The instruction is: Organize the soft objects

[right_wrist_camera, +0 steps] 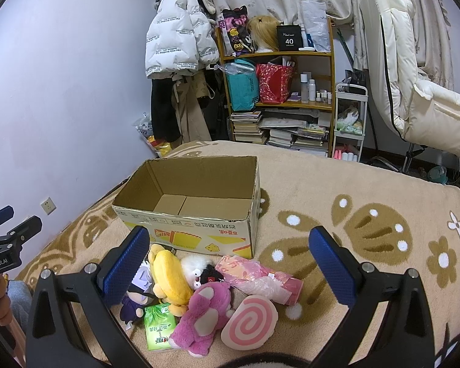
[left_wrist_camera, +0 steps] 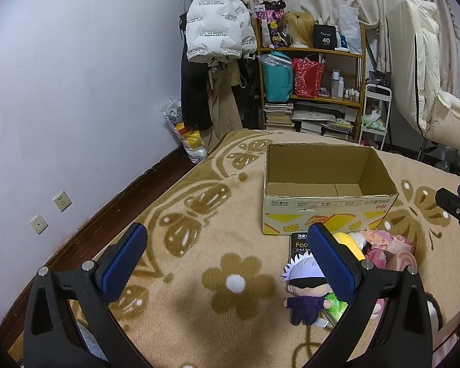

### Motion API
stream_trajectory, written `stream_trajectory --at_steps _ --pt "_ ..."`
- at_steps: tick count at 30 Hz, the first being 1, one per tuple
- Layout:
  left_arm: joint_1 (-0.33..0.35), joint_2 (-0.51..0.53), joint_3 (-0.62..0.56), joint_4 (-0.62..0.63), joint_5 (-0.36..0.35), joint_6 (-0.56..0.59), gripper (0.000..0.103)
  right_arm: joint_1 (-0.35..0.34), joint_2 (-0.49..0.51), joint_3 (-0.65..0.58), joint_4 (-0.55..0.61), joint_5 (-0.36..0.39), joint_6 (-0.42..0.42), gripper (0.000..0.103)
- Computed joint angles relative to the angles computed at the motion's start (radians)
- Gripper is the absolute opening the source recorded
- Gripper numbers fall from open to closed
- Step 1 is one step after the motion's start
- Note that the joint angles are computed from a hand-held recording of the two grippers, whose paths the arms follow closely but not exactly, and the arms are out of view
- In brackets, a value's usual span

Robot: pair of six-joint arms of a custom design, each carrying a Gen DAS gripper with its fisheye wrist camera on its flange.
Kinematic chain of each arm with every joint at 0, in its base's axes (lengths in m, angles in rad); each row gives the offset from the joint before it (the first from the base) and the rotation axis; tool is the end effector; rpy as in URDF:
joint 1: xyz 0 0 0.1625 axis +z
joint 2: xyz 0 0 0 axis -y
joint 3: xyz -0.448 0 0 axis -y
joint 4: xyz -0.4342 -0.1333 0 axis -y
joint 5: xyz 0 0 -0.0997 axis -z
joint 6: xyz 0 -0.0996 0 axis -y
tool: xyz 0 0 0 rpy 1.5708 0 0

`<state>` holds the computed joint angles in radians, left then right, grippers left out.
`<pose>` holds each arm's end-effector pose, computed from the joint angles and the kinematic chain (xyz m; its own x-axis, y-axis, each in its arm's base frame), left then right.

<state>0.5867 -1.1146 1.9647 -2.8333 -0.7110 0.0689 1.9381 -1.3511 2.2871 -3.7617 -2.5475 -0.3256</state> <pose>-0.3852 -0.5067 0.2189 -0.5602 0.4094 -0.7201 0.8034 0.4802 -0.3521 0.2051 -0.3916 0.3276 -0.7273 0.4133 0.5480 -0.3633 0.4456 -0.8182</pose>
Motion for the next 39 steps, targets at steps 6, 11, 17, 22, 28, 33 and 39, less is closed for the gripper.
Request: stream_trajectory --at_steps 6,11,17,22,28,33,39 --pt "0.001 0.001 0.003 -0.007 -0.002 0.003 0.103 0.0 -0.001 0.0 0.001 0.0 0.0 0.103" --pt "0.002 0.0 0.011 -0.005 0.002 -0.002 0.103 -0.001 -0.002 0.001 0.004 0.001 0.002 0.103" --pt "0.002 0.001 0.009 -0.004 0.002 -0.002 0.103 -0.001 -0.002 0.001 0.004 0.001 0.003 0.103" --pt "0.003 0.002 0.013 0.005 0.01 -0.006 0.103 -0.001 -0.003 0.001 0.006 0.0 0.005 0.103" --pt "0.011 -0.004 -0.005 0.072 -0.042 -0.023 0.103 0.0 0.003 0.006 0.014 -0.029 0.025 0.103" --pt "0.019 0.014 -0.034 0.134 -0.076 -0.033 0.103 -0.025 -0.032 0.023 0.082 -0.011 0.113 0.103" --pt "0.042 0.05 -0.1 0.265 -0.122 -0.099 0.103 -0.053 -0.052 0.008 0.199 0.035 0.158 0.103"
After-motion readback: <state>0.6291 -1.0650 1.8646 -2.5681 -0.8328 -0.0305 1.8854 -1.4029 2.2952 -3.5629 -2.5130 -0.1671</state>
